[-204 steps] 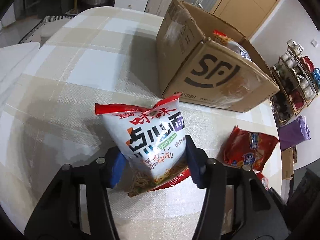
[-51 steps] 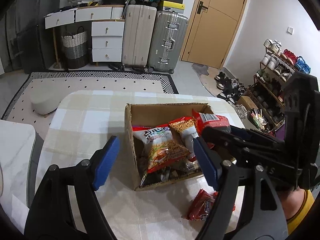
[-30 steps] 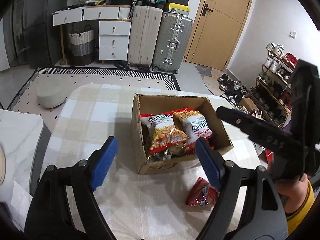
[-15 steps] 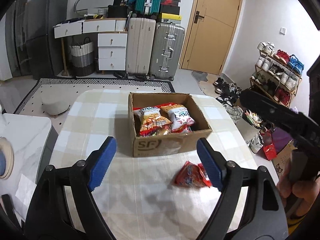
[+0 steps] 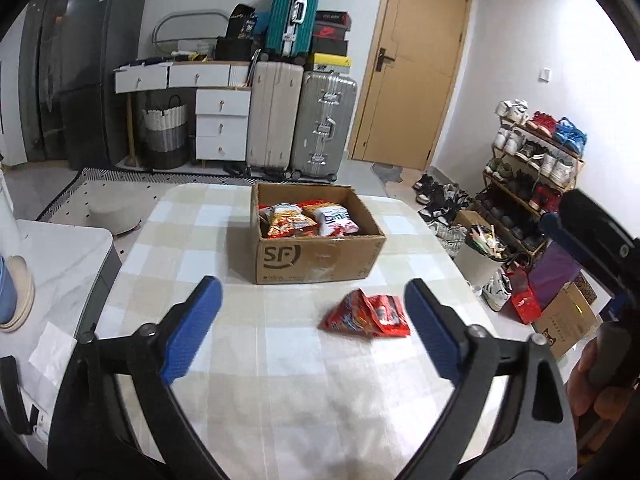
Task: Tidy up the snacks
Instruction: 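Withdraw both tools from the box toward the last red snack packs, then grasp the red chocolate bar pack with the right tool while the left tool grasps the red chip bag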
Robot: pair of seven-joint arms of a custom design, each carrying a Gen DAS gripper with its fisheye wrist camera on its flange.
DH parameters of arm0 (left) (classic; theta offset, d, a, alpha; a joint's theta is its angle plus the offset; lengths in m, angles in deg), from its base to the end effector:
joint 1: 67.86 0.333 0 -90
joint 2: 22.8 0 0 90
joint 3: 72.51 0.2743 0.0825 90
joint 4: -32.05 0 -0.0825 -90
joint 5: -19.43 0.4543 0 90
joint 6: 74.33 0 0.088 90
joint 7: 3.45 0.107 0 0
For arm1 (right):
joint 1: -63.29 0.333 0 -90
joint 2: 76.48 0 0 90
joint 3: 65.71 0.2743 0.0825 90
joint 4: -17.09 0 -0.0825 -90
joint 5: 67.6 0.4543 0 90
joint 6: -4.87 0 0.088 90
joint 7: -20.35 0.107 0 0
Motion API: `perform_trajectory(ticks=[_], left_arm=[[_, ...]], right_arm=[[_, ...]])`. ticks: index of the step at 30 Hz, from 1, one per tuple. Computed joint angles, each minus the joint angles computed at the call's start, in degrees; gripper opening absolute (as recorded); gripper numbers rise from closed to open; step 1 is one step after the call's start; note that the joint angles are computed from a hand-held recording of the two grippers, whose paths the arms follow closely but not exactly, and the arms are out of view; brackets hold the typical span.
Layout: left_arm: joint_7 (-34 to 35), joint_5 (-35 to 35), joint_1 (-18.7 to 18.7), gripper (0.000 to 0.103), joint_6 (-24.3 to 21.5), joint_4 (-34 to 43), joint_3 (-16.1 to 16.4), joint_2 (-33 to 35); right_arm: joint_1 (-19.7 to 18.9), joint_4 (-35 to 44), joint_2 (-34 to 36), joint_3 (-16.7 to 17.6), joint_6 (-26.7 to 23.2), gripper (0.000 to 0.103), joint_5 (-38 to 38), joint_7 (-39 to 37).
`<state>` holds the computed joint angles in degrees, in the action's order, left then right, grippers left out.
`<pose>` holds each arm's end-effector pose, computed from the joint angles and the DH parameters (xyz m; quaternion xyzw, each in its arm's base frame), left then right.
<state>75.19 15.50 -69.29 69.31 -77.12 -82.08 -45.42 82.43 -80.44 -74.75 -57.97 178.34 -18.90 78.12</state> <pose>0.5453 -0.1248 0.7398 -0.6274 0.6165 -0.3951 0.2648 0.6283 0.2536 0.6433 -0.6199 0.4820 -0.2134 0.5812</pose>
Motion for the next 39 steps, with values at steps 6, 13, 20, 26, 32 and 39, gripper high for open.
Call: perform_trajectory(ticks=[6, 13, 20, 26, 32, 39], left_arm=[[1.0, 0.2, -1.2, 0.103, 2.6, -8.9, -0.9, -8.7], [1.6, -1.0, -1.7, 0.103, 3.2, -13.2, -1.4, -11.8], [1.9, -2.1, -1.5, 0.103, 2.3, -12.8, -0.9, -8.8], [3.2, -2.8, -1.7, 0.103, 1.4, -8.7, -0.3, -1.1], [3.6, -2.2, -2.1, 0.103, 0.5, -3.1, -0.4, 8.1], [4.2, 1.7, -4.0, 0.103, -5.4, 14.6, -0.4, 26.2]], right_arm=[[1.7, -12.9, -7.4, -0.5, 4.8, 0.101, -11.3, 8.2], [1.6, -21.4, -10.3, -0.3, 10.9, 0.101, -23.4, 18.4], [6.0, -21.6, -8.5, -6.0, 11.7, 0.101, -26.2, 22.3], [22.8, -17.0, -3.8, -22.4, 11.3, 0.101, -8.6, 7.4], [16.7, -11.1, 1.8, -18.6, 5.9, 0.101, 4.3, -1.6], [8.8, -4.2, 9.0, -14.9, -2.3, 0.101, 7.8, 0.0]])
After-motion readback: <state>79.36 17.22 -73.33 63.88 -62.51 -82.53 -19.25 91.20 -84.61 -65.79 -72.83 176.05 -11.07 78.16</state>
